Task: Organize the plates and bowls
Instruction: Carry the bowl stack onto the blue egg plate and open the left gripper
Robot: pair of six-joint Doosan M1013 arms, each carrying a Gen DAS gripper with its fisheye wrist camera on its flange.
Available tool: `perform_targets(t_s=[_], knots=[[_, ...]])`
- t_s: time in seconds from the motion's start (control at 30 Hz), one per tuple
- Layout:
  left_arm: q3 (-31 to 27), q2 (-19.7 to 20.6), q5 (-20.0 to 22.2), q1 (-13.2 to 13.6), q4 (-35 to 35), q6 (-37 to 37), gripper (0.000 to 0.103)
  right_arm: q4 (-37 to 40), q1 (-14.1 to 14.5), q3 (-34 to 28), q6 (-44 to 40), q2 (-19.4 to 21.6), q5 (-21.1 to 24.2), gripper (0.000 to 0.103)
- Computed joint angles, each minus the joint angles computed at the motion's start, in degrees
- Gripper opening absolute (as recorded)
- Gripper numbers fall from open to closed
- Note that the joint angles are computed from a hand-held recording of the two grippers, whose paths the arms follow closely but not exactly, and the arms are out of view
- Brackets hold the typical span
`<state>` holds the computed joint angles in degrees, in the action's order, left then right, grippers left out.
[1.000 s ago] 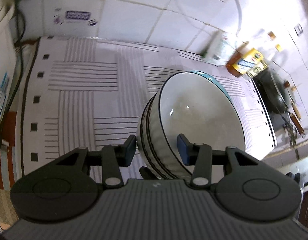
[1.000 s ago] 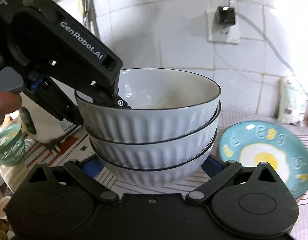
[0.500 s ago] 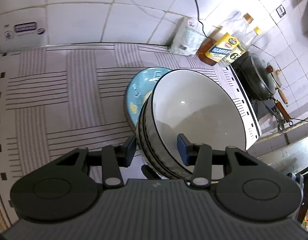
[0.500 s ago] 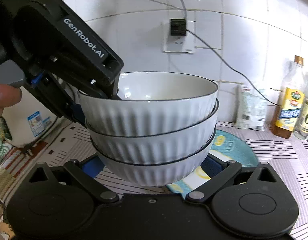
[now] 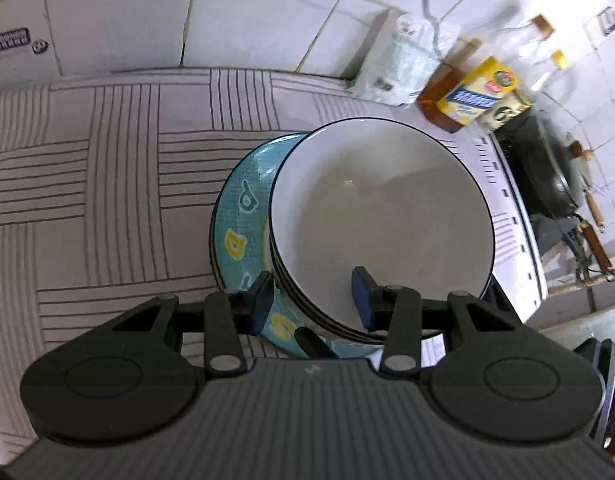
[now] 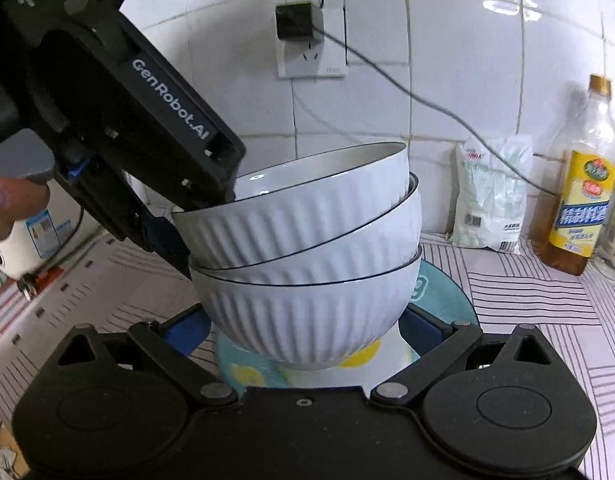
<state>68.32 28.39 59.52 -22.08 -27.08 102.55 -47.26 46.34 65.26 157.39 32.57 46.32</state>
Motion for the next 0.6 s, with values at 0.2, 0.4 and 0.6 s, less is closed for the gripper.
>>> perform_targets(t_s=[0.2, 0.4, 0.6], knots=[[1.32, 0.27, -4.29, -0.96, 1.81, -2.05, 0.040, -0.59, -1.71, 3.54, -1.08, -0.30, -5.73, 0.102], [1.96, -0.23, -5.97, -1.86, 4.72, -2.24, 0.040, -1.68, -2.13, 4.18, 0.13, -0.41, -7.53, 0.102], [3.53, -0.98, -8.22, -2.78, 7.39, -1.89, 0.040, -2.58, -1.99, 4.91, -1.26, -0.51, -7.21, 0.102]])
